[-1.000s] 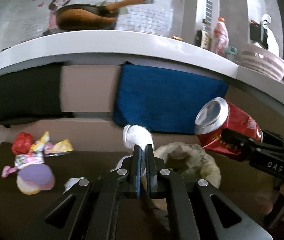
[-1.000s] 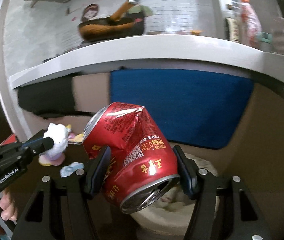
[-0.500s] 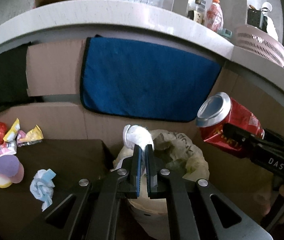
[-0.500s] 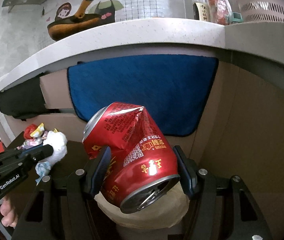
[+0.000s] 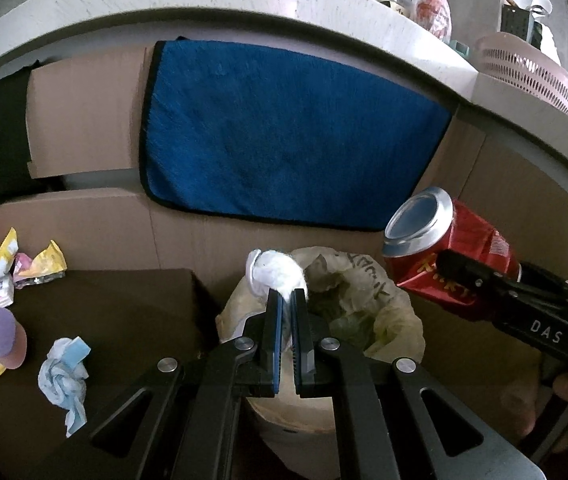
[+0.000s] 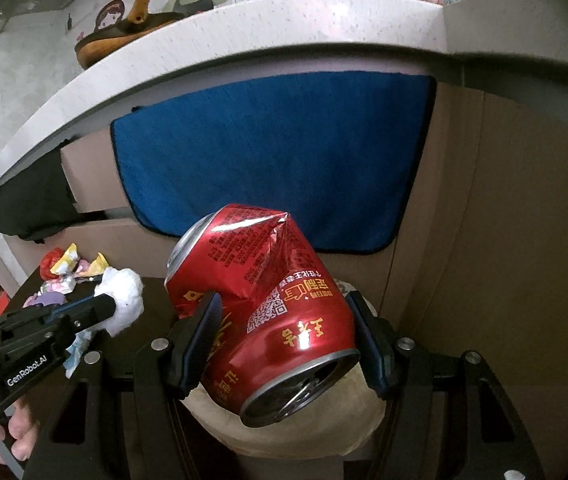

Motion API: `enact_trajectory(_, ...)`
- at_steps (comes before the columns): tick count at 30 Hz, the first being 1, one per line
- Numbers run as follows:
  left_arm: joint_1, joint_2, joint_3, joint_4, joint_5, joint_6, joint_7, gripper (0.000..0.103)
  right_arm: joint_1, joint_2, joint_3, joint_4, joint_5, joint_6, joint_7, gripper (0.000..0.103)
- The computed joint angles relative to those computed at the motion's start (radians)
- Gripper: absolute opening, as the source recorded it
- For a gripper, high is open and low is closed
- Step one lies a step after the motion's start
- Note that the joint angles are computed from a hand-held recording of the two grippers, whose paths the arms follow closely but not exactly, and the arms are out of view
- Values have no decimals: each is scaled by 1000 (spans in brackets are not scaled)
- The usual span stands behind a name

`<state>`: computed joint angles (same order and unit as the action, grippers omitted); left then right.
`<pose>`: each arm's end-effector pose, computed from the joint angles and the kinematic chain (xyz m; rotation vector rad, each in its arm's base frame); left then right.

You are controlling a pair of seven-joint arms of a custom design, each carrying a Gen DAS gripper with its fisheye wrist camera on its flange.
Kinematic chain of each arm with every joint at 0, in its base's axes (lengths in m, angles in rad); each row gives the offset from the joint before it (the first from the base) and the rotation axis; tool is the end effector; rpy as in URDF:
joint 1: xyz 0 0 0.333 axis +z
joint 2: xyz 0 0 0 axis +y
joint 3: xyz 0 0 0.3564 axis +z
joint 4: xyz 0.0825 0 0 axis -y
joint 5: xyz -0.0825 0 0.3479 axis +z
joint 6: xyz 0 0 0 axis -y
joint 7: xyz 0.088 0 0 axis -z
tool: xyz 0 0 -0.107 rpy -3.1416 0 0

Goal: Collect trash
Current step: 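Open both tools to drop the can and tissue ball into the bin, then move both tools back over the trash on the table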

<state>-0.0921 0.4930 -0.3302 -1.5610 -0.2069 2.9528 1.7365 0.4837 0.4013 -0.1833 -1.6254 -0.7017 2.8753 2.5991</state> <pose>0.6851 -0.2296 0.5323 -1.5131 2.0303 -1.1963 0.6452 0.2637 0.5341 -1.5669 1.6957 -0.7557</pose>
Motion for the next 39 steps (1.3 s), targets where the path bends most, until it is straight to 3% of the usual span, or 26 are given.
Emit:
enact_trajectory(10, 10, 77, -28, 118, -13, -85, 43, 4, -28, 63, 33, 61, 122, -16, -95, 60)
enact_trajectory(13, 29, 107, -61, 165, -35, -132, 109, 12, -15, 79, 15, 75, 140, -20, -95, 60)
enact_trajectory(15, 42, 118, -81, 174, -59, -125, 160, 36, 1, 81, -11, 67, 135, -9, -66, 61)
enact_trajectory(18, 14, 116, -31, 170, -65, -85, 126, 41, 29, 81, -54, 59, 116, -4, -2, 71)
enact_trajectory(21, 37, 115, -43, 178, -86, -103, 126, 42, 33, 78, -60, 53, 97, -12, 28, 73)
enact_trajectory(25, 83, 79, -64, 137, -137, -84, 145, 42, 21, 71, -38, 48, 99, -12, 28, 73)
enact_trajectory(32, 139, -55, -14, -46, -140, 15, 160, 42, 41, 72, -12, 78, 79, -7, 36, 73)
enact_trajectory(39, 280, -144, -2, -177, -212, 43, 206, 42, 81, 191, 56, 279, 141, -45, -85, 73)
